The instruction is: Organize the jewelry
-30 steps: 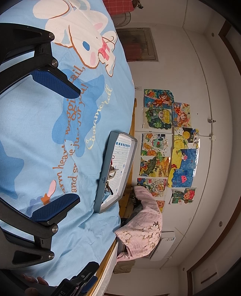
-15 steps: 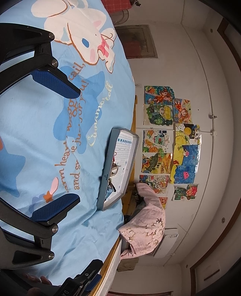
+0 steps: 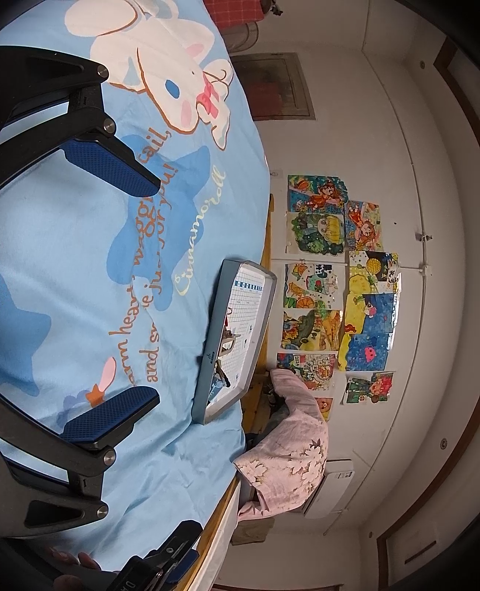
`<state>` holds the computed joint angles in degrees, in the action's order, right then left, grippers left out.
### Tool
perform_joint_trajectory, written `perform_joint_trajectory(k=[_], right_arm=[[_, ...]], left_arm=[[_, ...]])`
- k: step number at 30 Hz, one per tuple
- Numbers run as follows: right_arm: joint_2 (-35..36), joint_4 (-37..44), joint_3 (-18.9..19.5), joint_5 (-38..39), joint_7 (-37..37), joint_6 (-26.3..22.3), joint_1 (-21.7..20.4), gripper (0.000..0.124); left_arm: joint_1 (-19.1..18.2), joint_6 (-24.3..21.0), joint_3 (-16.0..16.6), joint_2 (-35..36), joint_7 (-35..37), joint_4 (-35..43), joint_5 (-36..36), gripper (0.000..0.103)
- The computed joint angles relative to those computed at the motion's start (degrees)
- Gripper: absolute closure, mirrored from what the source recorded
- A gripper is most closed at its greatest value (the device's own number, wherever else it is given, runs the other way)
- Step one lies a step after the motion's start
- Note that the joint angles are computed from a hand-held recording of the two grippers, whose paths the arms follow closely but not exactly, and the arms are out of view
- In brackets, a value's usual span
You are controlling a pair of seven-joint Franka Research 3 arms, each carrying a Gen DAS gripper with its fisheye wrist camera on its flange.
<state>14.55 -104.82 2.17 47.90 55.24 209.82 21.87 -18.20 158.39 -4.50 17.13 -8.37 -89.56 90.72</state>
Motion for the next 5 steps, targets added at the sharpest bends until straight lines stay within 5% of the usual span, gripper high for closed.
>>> perform_joint_trajectory(k=[5], right_arm=[[0.0, 0.0, 0.0, 0.3, -0.2, 0.1, 0.2, 0.022]], left_arm=[[0.3, 0.4, 0.0, -0.2, -0.1, -0.3, 0.1, 0.0]])
